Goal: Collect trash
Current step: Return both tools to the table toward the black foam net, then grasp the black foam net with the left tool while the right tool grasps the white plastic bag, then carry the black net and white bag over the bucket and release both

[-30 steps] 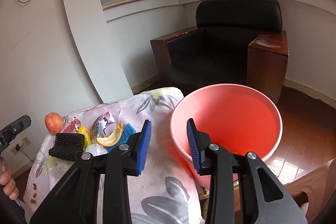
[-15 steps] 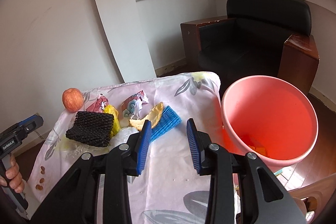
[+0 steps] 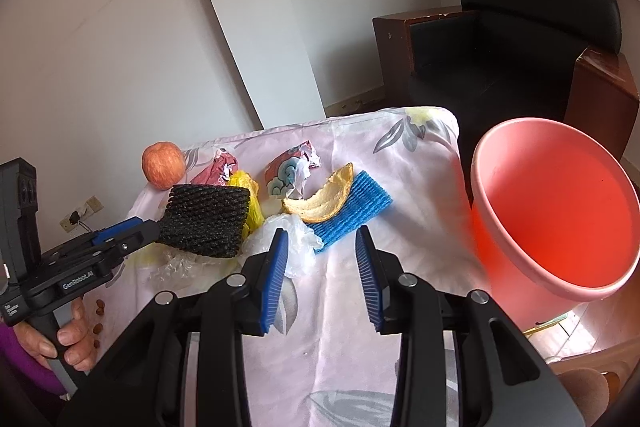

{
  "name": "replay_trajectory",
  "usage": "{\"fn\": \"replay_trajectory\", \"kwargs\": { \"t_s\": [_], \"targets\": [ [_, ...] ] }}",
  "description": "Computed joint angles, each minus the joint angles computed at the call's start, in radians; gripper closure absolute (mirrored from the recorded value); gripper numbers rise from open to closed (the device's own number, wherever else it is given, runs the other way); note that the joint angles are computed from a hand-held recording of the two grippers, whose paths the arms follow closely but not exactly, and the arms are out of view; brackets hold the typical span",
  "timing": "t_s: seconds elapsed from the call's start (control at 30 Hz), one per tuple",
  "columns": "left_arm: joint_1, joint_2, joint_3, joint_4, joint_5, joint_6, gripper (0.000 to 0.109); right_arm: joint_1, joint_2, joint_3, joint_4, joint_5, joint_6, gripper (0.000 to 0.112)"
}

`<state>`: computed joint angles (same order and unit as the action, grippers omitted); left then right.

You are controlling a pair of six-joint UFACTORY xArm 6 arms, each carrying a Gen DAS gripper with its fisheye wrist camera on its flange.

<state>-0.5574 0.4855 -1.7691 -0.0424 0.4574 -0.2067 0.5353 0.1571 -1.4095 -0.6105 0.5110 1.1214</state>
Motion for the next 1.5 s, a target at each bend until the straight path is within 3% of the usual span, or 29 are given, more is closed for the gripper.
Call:
{"fn": "replay_trajectory", "kwargs": {
  "t_s": [0.07,0.1,0.2,0.3,0.57,0.83,0.9,1.03,1.5],
  "targets": [
    [0.003,0.017,-0.018,-0.043,0.019,0.021,0.064,-0.001,0.007,0.0,0.024,-0.013,-0.02,0.076],
    [0.005,0.024,-0.024,-0.064,0.024,0.031,0.076,0.001,0.011,-0.004,0.035,-0.014,-0.03,0.076],
    [0.009,0.03,-0.022,-0.121,0.025,0.07,0.095,0.004,0.031,-0.023,0.076,-0.013,-0.071,0.074],
    [0.011,0.011,0.012,-0.155,-0.009,0.107,0.102,0.001,0.053,-0.042,0.115,-0.027,-0.101,0.068],
    [0.011,-0.053,0.095,-0.232,-0.087,0.192,0.103,-0.01,0.14,-0.13,0.261,-0.038,-0.21,0.068],
    [0.007,-0.074,0.111,-0.275,-0.101,0.236,0.103,-0.004,0.192,-0.174,0.357,-0.014,-0.291,0.068],
    [0.005,-0.08,0.118,-0.276,-0.108,0.239,0.103,-0.002,0.184,-0.16,0.354,-0.029,-0.295,0.082],
    [0.0,-0.094,0.128,-0.279,-0.123,0.245,0.103,0.005,0.164,-0.133,0.361,-0.046,-0.316,0.101],
    [-0.045,-0.102,0.082,-0.244,-0.15,0.265,0.103,0.002,0.012,-0.007,0.054,-0.078,-0.086,0.105]
  ]
}}
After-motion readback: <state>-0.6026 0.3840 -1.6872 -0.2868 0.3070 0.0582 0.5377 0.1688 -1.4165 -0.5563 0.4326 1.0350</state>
